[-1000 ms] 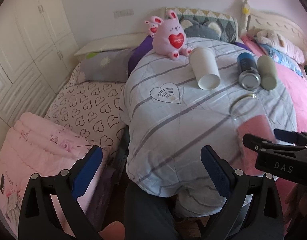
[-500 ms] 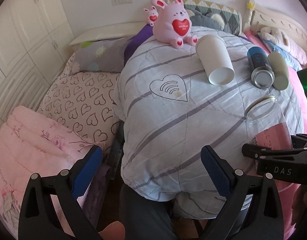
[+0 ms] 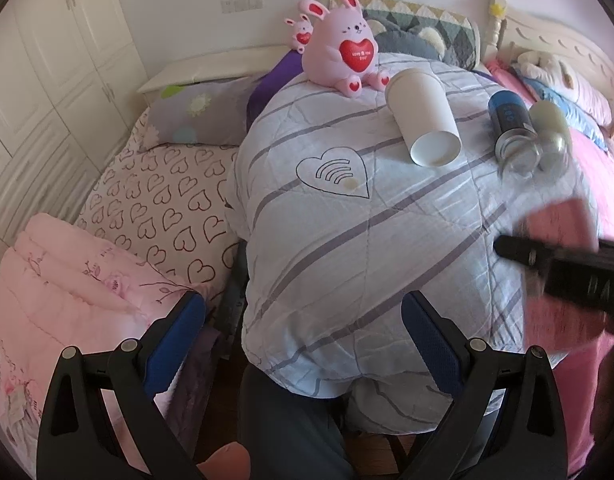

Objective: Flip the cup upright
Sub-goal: 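Lift the jar with the right tool and rotate it opening-up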

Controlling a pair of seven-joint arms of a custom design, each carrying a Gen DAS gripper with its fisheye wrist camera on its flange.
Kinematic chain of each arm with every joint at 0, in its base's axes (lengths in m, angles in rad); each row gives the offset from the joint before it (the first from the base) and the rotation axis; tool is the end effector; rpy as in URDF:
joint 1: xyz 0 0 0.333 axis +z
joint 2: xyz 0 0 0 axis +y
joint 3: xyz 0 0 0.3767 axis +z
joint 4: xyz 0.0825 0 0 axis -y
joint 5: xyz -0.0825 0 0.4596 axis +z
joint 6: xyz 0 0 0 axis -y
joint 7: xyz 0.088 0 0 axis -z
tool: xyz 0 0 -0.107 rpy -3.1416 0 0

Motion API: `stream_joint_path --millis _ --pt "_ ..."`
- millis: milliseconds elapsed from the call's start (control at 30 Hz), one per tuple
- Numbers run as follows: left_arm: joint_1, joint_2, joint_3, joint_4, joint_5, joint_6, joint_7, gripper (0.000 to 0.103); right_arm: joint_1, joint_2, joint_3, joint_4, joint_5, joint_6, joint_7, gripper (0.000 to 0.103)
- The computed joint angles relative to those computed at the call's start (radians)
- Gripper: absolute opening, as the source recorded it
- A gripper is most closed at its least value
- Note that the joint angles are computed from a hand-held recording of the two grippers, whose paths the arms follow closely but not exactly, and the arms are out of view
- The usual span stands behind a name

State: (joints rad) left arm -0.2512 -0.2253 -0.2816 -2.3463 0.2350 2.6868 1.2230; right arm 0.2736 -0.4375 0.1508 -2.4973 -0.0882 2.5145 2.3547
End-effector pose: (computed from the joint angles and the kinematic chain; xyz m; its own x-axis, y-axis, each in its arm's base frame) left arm 0.4786 -0.2985 0.4991 -0.3476 -0.9347 -0.0737 -0.7664 0.3285 -0.5521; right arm 0.4413 0.2049 0.5061 -0.2476 -0.9476 -0.2018 -0.8614 0.3106 -0.4019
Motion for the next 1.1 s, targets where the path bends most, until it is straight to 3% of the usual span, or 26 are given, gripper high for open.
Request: stream_joint_path --millis 300,367,467,500,600,867,1100 --pt "0.013 -0.035 -0.012 -0.017 0.037 -0.006 -0.038 0.100 -0.209 -0.049 0.159 -0.029 -0.368 0.183 0.259 0.071" --pt "0.016 -0.039 -0.016 -0.019 0.046 -0.015 -0.048 0.100 -0.274 -0.034 0.219 -0.032 -0.484 0.237 0.363 0.071" --pt "0.017 -0.048 -0.019 -0.025 0.057 -0.026 -0.054 0.100 -0.423 -0.076 0.354 -0.060 -0.738 0.298 0.603 0.071" --pt "0.016 -0.051 -0.020 -0.028 0.061 -0.031 -0.053 0.100 -0.478 -0.091 0.415 -0.059 -0.823 0.301 0.702 0.071" --pt "0.016 -0.067 -0.026 -0.038 0.078 -0.040 -0.056 0.100 -0.547 -0.144 0.513 -0.073 -0.981 0.265 0.902 0.071" --pt "0.005 -0.120 -0.030 -0.079 0.075 -0.051 -0.051 0.100 -0.521 -0.136 0.583 -0.084 -1.147 0.112 1.139 0.071" --pt "-0.010 -0.161 -0.035 -0.106 0.053 -0.042 -0.046 0.100 -0.387 -0.133 0.510 -0.111 -1.143 0.046 1.133 0.071"
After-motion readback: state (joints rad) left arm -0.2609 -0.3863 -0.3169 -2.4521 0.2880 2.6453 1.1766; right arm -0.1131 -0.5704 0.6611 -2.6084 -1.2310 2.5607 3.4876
